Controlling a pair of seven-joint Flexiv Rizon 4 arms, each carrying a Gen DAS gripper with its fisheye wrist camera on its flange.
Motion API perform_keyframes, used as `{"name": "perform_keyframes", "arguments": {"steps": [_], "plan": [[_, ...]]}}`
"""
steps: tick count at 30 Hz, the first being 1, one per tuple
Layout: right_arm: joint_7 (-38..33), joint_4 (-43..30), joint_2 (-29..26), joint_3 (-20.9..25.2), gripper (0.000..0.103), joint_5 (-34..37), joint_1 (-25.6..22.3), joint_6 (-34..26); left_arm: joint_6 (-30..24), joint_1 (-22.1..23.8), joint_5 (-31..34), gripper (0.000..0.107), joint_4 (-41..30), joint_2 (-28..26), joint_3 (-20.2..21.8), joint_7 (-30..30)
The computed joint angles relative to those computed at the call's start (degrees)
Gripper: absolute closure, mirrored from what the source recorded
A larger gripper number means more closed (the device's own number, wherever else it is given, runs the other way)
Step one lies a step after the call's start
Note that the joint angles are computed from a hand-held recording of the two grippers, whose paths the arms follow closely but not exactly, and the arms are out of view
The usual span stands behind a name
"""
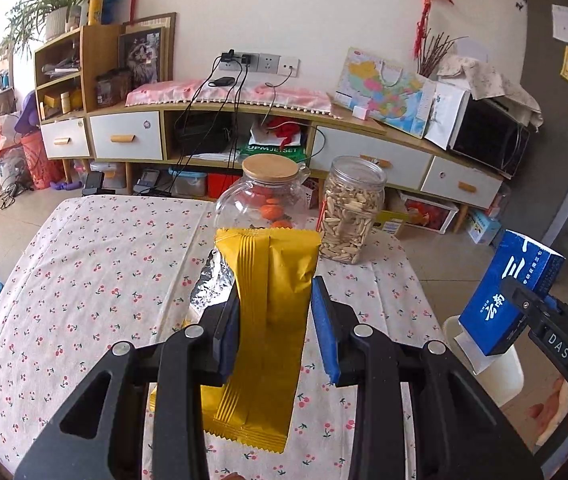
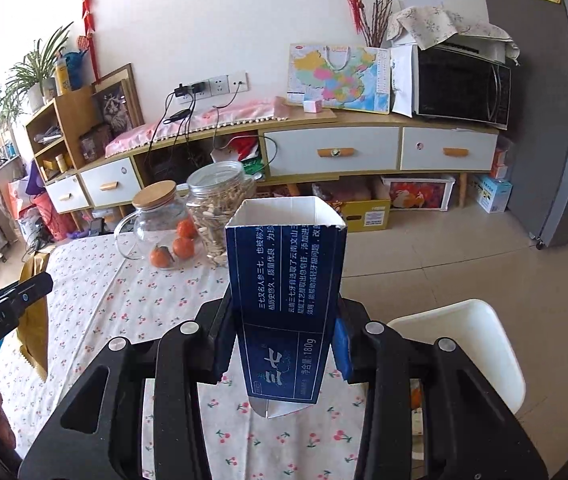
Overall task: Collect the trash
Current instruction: 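Carry the blue biscuit box to the white bin and open the right tool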
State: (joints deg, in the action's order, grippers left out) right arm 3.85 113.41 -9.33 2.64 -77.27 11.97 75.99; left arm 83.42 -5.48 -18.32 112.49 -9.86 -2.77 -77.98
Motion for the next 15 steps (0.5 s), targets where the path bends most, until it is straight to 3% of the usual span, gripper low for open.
{"name": "perform_keyframes", "arguments": {"steps": [6,9,11,12,15], "plan": [[4.84,3.67,3.16,-0.9,0.066,-5.67,-3.83,-4.94,-1.46,-2.75,2.93,0.074,-2.81,-1.97,-0.47,-2.8],[4.1,5.44,3.92,-0.83,0.066,-2.91,-5.94,-7.38,-2.55,-4.57,5.03,0.074,-4.68,-3.48,-0.54,-4.46],[-0.68,6.23,3.67,-0.5,0.065,3.99,-6.92,-7.85,-3.3,-5.63,5.99,0.074,-6.11,-4.66,-0.9,-5.28],[-2.94,6.56,3.58,-0.3,0.063,7.74,-7.14,-8.29,-3.67,-6.1,6.32,0.074,-6.87,-5.29,-1.17,-5.52],[-0.45,8.44,5.08,-0.85,0.043,10.18,-8.14,-8.86,-5.21,-7.91,7.6,0.074,-9.67,-7.47,-1.62,-6.67]]}}
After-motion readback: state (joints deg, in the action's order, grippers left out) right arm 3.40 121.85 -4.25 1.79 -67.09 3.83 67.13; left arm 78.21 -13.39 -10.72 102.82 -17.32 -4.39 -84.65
